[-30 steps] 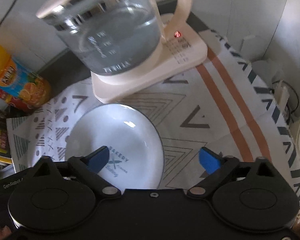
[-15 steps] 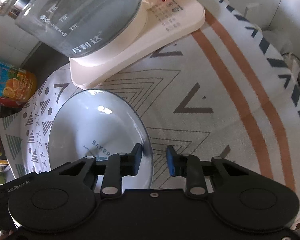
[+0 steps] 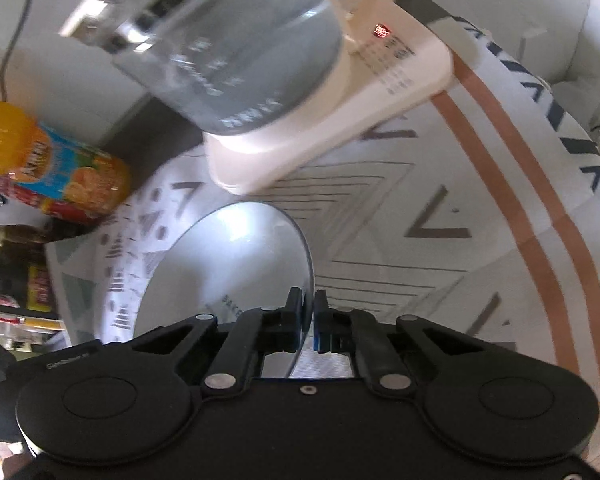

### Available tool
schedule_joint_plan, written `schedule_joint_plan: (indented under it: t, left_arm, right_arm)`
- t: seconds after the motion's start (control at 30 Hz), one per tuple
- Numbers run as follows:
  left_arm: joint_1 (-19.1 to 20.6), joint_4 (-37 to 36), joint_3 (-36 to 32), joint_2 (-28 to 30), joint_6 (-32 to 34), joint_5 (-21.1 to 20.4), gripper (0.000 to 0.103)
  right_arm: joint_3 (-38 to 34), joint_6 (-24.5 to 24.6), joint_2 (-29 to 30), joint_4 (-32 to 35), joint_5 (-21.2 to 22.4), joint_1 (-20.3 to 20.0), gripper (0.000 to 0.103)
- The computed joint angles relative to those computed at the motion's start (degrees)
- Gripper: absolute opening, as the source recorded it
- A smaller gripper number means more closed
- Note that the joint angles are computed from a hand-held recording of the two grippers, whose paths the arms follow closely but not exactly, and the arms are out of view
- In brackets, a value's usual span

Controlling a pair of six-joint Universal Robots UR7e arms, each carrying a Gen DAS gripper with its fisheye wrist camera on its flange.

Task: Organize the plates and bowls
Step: 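Close both grippers on the rim of the 'Bakery' plate, then carry the 'Bakery' plate with both grippers and lower it onto the 'Sweet' plate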

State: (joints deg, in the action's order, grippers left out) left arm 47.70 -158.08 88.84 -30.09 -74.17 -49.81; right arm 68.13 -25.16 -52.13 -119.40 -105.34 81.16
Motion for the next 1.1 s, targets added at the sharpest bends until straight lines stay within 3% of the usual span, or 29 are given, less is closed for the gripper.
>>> schedule_joint_plan:
  t: [0.47, 1.1]
  left_arm:
    - [-3.6, 1.1, 8.2, -7.1, -2.9, 4.2, 0.003]
    - [-9.2, 3.4, 23.8, -18.2, -10.1, 5.4, 0.004]
  right_arm:
    - [10.8, -0.4, -6.2, -5.7, 3.0, 2.3, 0.005]
    - [28.4, -1.0, -16.3, -13.3, 5.7, 3.4, 0.005]
